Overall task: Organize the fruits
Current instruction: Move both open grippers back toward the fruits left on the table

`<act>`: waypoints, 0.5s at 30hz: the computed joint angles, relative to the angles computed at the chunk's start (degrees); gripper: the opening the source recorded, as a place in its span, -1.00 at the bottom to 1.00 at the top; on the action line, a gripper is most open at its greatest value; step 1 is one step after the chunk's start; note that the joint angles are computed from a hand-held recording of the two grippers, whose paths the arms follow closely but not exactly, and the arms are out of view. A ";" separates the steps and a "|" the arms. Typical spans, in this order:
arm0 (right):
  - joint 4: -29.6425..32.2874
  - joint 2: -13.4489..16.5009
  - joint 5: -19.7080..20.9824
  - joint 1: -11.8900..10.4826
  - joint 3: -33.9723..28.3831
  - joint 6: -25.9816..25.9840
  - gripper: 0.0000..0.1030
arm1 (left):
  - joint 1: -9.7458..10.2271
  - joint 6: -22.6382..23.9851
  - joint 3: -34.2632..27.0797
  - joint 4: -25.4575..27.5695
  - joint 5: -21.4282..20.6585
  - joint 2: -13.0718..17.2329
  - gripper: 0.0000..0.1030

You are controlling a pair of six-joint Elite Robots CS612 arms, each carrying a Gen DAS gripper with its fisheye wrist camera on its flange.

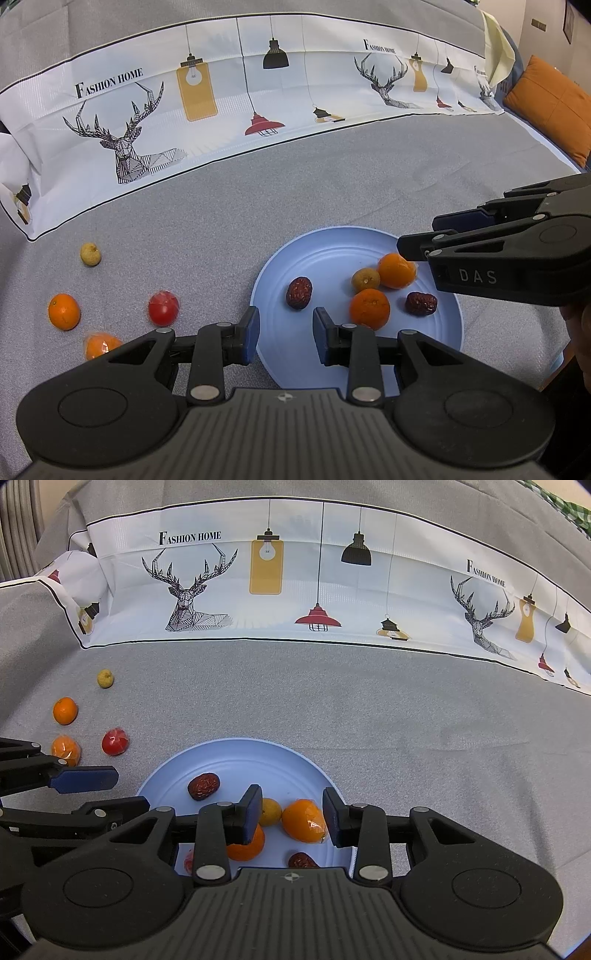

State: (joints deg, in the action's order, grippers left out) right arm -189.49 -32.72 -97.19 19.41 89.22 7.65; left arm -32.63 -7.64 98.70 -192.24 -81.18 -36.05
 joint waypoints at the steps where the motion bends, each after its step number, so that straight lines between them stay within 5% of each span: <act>1: 0.02 0.01 -0.02 0.02 -0.01 0.04 -0.26 | 0.00 0.00 0.00 0.00 0.00 0.00 -0.32; 10: -0.88 -0.02 -0.21 -0.13 0.03 0.69 -0.27 | 0.28 -1.37 0.03 -0.64 0.64 -0.30 -0.32; 15: -2.74 0.03 -0.16 -0.25 0.28 1.71 -0.29 | 0.72 -3.53 0.24 -2.00 1.33 -0.55 -0.49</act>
